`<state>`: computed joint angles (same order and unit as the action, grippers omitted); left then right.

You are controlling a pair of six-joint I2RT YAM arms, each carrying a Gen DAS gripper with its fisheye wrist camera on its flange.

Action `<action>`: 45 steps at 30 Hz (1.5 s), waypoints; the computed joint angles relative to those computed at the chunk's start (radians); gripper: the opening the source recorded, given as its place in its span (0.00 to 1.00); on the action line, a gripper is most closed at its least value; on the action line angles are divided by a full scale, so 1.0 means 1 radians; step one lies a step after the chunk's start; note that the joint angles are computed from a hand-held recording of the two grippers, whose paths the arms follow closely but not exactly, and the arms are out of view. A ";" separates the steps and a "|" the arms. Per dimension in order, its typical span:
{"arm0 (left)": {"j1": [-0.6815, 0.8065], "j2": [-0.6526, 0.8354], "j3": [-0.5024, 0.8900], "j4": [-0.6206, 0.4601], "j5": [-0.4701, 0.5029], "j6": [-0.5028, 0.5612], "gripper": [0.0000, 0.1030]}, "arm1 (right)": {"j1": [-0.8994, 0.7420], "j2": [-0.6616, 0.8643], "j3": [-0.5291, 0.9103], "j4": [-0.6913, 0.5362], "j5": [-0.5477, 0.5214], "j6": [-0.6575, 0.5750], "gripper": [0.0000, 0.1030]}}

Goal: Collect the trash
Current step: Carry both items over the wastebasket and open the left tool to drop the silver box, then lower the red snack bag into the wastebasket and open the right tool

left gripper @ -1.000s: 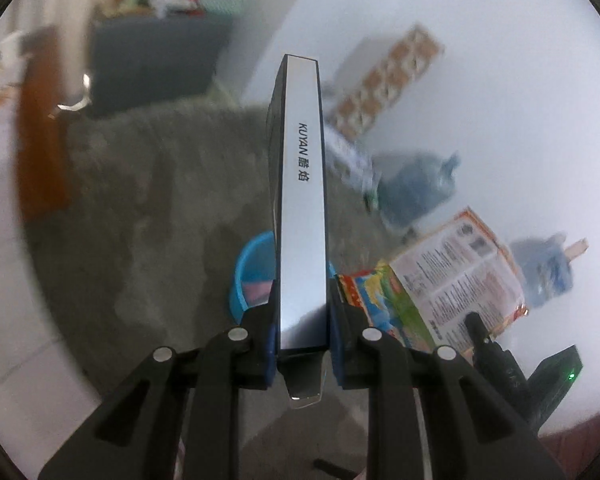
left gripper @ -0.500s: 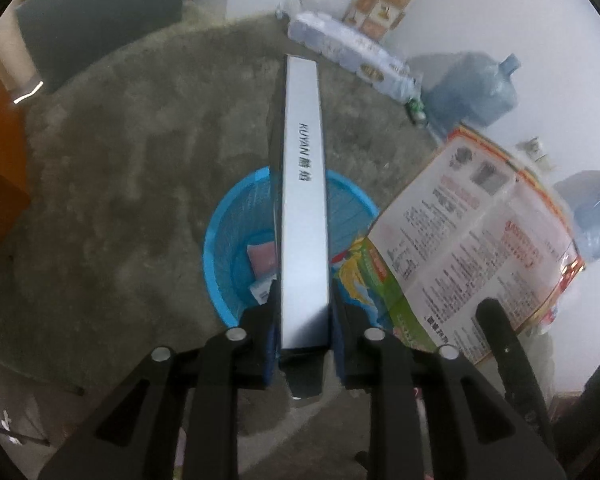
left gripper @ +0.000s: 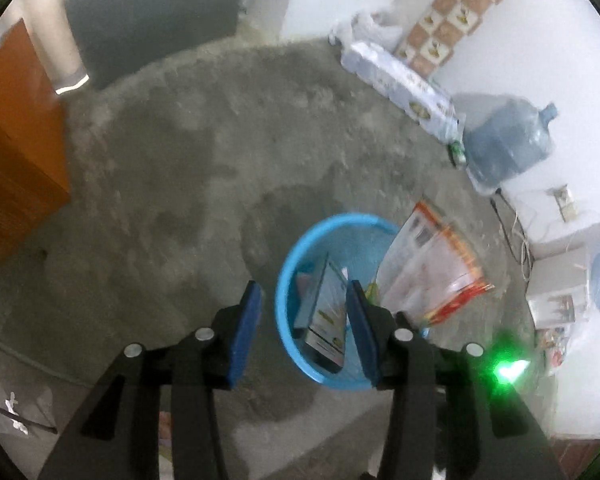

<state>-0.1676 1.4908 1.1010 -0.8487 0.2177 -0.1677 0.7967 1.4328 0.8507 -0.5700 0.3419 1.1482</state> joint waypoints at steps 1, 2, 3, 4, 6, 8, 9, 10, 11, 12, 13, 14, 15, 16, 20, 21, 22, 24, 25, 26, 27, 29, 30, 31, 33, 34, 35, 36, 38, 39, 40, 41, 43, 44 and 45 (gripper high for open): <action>0.019 -0.010 0.018 -0.019 0.011 0.013 0.42 | 0.006 0.027 0.015 0.000 -0.011 -0.008 0.06; 0.038 -0.011 0.041 -0.038 0.019 0.027 0.42 | -0.009 0.054 0.014 0.027 -0.038 -0.035 0.05; 0.056 -0.016 0.066 -0.059 0.026 0.038 0.42 | -0.021 0.087 0.020 0.048 -0.085 -0.055 0.05; 0.075 -0.027 0.079 -0.076 0.033 0.050 0.42 | -0.013 0.107 0.045 0.029 -0.104 -0.046 0.05; 0.097 -0.037 0.118 -0.110 0.051 0.067 0.43 | -0.040 0.157 0.043 0.063 -0.189 -0.071 0.04; 0.120 -0.041 0.146 -0.139 0.061 0.094 0.44 | -0.076 0.171 0.011 0.135 -0.287 -0.074 0.04; 0.133 -0.047 0.149 -0.147 0.070 0.104 0.44 | -0.089 0.173 -0.003 0.165 -0.324 -0.074 0.03; 0.139 -0.047 0.161 -0.160 0.077 0.108 0.44 | -0.101 0.187 -0.004 0.190 -0.367 -0.069 0.03; 0.147 -0.046 0.166 -0.168 0.081 0.115 0.44 | -0.110 0.205 0.003 0.197 -0.398 -0.065 0.03; 0.155 -0.046 0.167 -0.174 0.086 0.121 0.44 | -0.120 0.232 0.014 0.201 -0.435 -0.066 0.03; 0.163 -0.042 0.181 -0.190 0.092 0.129 0.44 | -0.124 0.253 0.023 0.198 -0.450 -0.067 0.03; 0.170 -0.039 0.183 -0.195 0.097 0.133 0.44 | -0.130 0.282 0.035 0.194 -0.473 -0.066 0.03; 0.180 -0.035 0.196 -0.212 0.102 0.139 0.44 | -0.138 0.310 0.042 0.202 -0.505 -0.061 0.03; 0.186 -0.032 0.200 -0.219 0.105 0.140 0.44 | -0.149 0.330 0.043 0.212 -0.528 -0.055 0.03; 0.207 -0.026 0.216 -0.247 0.123 0.162 0.44 | -0.223 0.377 0.012 0.312 -0.640 -0.025 0.03; 0.209 -0.028 0.212 -0.244 0.124 0.161 0.44 | -0.244 0.383 -0.001 0.340 -0.666 -0.013 0.03; 0.211 -0.027 0.211 -0.244 0.126 0.155 0.44 | -0.252 0.387 -0.008 0.356 -0.679 0.002 0.03; 0.220 -0.021 0.213 -0.248 0.134 0.153 0.44 | -0.280 0.390 -0.039 0.402 -0.706 0.029 0.03; 0.224 -0.017 0.215 -0.251 0.137 0.155 0.44 | -0.284 0.389 -0.042 0.399 -0.699 0.033 0.03; 0.228 -0.015 0.217 -0.253 0.138 0.157 0.44 | -0.283 0.390 -0.036 0.379 -0.682 0.030 0.03; 0.230 -0.015 0.217 -0.255 0.138 0.160 0.44 | -0.274 0.396 -0.023 0.356 -0.669 0.030 0.04; 0.235 -0.017 0.218 -0.261 0.139 0.167 0.44 | -0.263 0.401 -0.002 0.308 -0.640 0.019 0.05; 0.235 -0.017 0.219 -0.261 0.140 0.164 0.44 | -0.251 0.385 0.004 0.288 -0.611 0.007 0.05; 0.235 -0.018 0.219 -0.260 0.139 0.161 0.44 | -0.242 0.376 0.016 0.266 -0.599 -0.005 0.06; 0.238 -0.024 0.214 -0.259 0.143 0.163 0.44 | -0.211 0.354 0.041 0.217 -0.569 -0.024 0.09; 0.238 -0.027 0.215 -0.261 0.144 0.160 0.44 | -0.189 0.333 0.050 0.198 -0.549 -0.036 0.12; 0.245 -0.035 0.207 -0.260 0.150 0.165 0.44 | -0.172 0.320 0.060 0.177 -0.536 -0.044 0.27; 0.250 -0.041 0.205 -0.264 0.154 0.168 0.44 | -0.146 0.303 0.077 0.141 -0.516 -0.050 0.41; 0.263 -0.059 0.199 -0.275 0.166 0.174 0.44 | -0.102 0.258 0.084 0.115 -0.479 -0.058 0.44; 0.267 -0.068 0.200 -0.282 0.170 0.178 0.44 | -0.075 0.239 0.097 0.082 -0.453 -0.061 0.46; 0.276 -0.078 0.203 -0.293 0.175 0.187 0.44 | -0.060 0.223 0.101 0.063 -0.441 -0.063 0.47; 0.282 -0.088 0.205 -0.303 0.182 0.192 0.44 | -0.035 0.196 0.100 0.049 -0.421 -0.056 0.48; 0.294 -0.110 0.215 -0.326 0.194 0.203 0.44 | 0.007 0.146 0.088 0.035 -0.391 -0.035 0.48; 0.302 -0.123 0.220 -0.339 0.200 0.210 0.44 | 0.027 0.109 0.075 0.031 -0.378 -0.022 0.48; 0.312 -0.134 0.228 -0.354 0.207 0.214 0.44 | 0.048 0.065 0.057 0.034 -0.367 -0.007 0.48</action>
